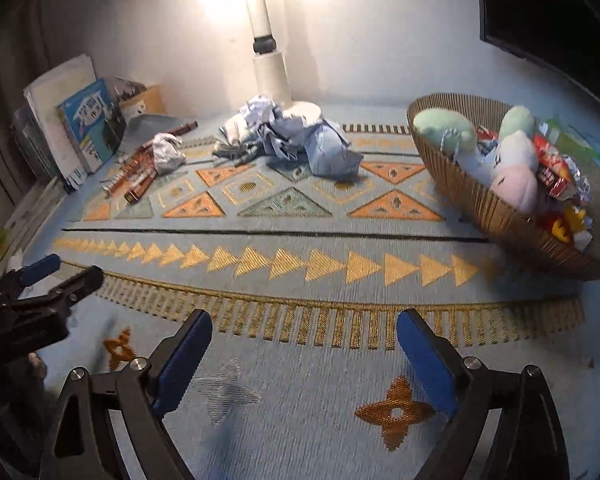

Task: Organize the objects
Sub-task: 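Move both open grippers back over the carpet toward the printed boxes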

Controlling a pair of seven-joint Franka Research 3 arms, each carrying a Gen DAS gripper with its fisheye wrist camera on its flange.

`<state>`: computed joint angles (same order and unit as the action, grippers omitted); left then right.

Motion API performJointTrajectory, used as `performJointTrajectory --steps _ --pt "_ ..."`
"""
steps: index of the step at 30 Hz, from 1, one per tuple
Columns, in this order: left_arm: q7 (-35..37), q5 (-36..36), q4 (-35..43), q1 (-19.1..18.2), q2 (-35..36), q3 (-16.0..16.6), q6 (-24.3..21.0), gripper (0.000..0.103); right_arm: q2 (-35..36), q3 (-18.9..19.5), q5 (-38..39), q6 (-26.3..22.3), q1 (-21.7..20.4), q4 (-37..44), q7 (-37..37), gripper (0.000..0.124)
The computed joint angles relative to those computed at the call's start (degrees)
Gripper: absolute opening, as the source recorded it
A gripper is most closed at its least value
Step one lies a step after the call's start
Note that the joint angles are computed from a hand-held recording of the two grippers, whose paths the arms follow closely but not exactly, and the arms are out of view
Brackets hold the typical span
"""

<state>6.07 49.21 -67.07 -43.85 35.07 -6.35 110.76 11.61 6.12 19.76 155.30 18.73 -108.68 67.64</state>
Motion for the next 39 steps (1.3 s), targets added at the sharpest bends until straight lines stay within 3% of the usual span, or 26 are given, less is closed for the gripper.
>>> performJointTrajectory --steps 4,6,8,11,12,15,39 --pt "-6.61 -1.96 -9.63 3.29 -4.94 -1.25 6.89 0.101 1.64 -1.60 -5.02 -2.37 1.13 1.79 5.04 0.094" --pt "-7.69 -2.13 -10.79 4.28 -5.37 -1.71 8.77 0.101 1.83 -2.22 -7.94 -1.69 1.89 1.74 7.37 0.095" --pt "-4.99 -6.22 -8.37 5.83 -3.35 -3.09 7.87 0.102 1.67 -2.39 -9.97 -1.75 2.18 1.61 8.48 0.095" --pt "2.12 -7.73 0.90 3.83 2.47 -2.56 0.62 0.102 1.89 -1.71 -10.18 -3.22 1.75 2.26 7.58 0.103" --pt "2.69 -7.74 1.71 3.25 2.92 -2.04 0.03 0.102 1.95 -2.00 -11.48 -3.33 2.19 2.36 8.37 0.103" --pt "1.24 -8.59 -1.14 3.52 1.27 -1.39 2.28 0.102 2.06 -1.97 -12.34 -3.20 2.25 2.37 8.88 0.103" --pt "1.73 -8.93 -0.73 3.17 1.48 -0.98 1.96 0.103 2.57 -1.96 -13.12 -3.44 2.09 3.06 8.74 0.103"
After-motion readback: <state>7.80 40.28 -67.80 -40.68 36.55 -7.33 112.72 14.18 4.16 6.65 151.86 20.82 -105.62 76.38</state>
